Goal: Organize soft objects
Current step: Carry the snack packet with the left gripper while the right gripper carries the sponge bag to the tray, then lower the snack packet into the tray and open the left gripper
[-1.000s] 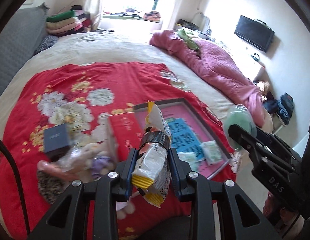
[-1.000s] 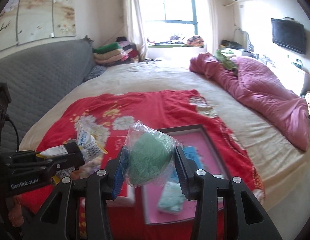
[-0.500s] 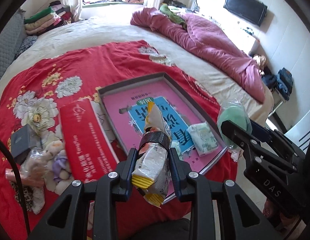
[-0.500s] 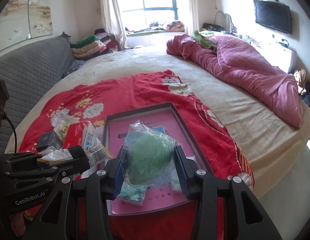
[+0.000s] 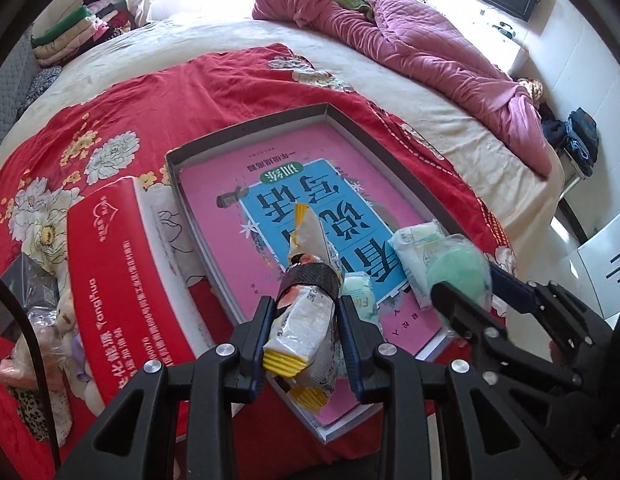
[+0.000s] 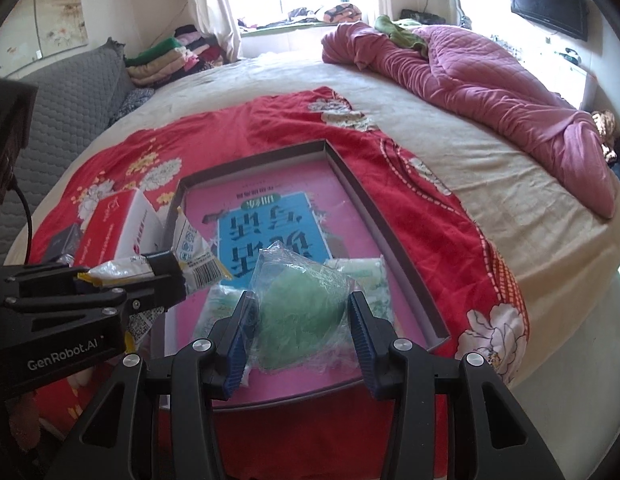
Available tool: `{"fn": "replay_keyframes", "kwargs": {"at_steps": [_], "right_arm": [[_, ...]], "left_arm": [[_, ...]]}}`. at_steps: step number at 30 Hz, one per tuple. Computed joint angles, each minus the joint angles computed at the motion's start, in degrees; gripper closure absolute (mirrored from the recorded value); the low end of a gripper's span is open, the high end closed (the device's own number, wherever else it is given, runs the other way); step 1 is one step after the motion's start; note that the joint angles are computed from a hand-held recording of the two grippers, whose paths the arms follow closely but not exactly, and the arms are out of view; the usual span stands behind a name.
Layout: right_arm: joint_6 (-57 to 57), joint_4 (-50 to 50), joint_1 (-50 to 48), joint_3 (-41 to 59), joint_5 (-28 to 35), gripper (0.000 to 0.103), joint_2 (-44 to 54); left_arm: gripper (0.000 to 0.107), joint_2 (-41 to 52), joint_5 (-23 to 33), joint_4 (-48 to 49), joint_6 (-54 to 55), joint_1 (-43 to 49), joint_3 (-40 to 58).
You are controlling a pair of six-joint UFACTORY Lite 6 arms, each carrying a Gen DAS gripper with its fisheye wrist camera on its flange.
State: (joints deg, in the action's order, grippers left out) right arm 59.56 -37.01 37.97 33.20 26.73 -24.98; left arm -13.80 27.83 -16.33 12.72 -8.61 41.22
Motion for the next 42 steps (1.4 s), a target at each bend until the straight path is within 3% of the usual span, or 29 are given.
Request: {"fn": "replay_keyframes", "kwargs": {"at_steps": [8, 17, 28, 30, 33, 42], "right_arm": [[2.42, -2.0, -1.19, -1.7, -5.18, 0.053, 3.96], [5.0, -4.54, -1.38, -2.02, -6.79, 0.051, 5.51], [4.49, -4.16, -0.31, -1.7, -5.01, 0.041, 3.97], [4.17, -3.74, -0.14, -1.87, -4.27, 0.04, 3.14], [3.71, -3.19, 0.16, -2.18, -2.91, 0.04, 1.27], [3.67, -3.09, 0.41, -1.98, 0.41, 0.038, -2.68]], "left_arm": [[0.074, 2.28, -2.3, 0.37, -0.42, -0.87, -0.48], [0.074, 3.92, -3.15, -0.42, 0.64, -0.85, -0.02], [0.072, 4.65, -2.84, -3.32, 3.41, 0.58, 0.05], [0.072, 4.71, -2.77, -4.08, 4.19, 1.03, 0.08], [0.062, 4.4, -3.02, -3.35, 3.41, 0.95, -0.13], [0.06, 2.74, -2.33, -3.44, 3.44, 1.11, -0.38]]}}
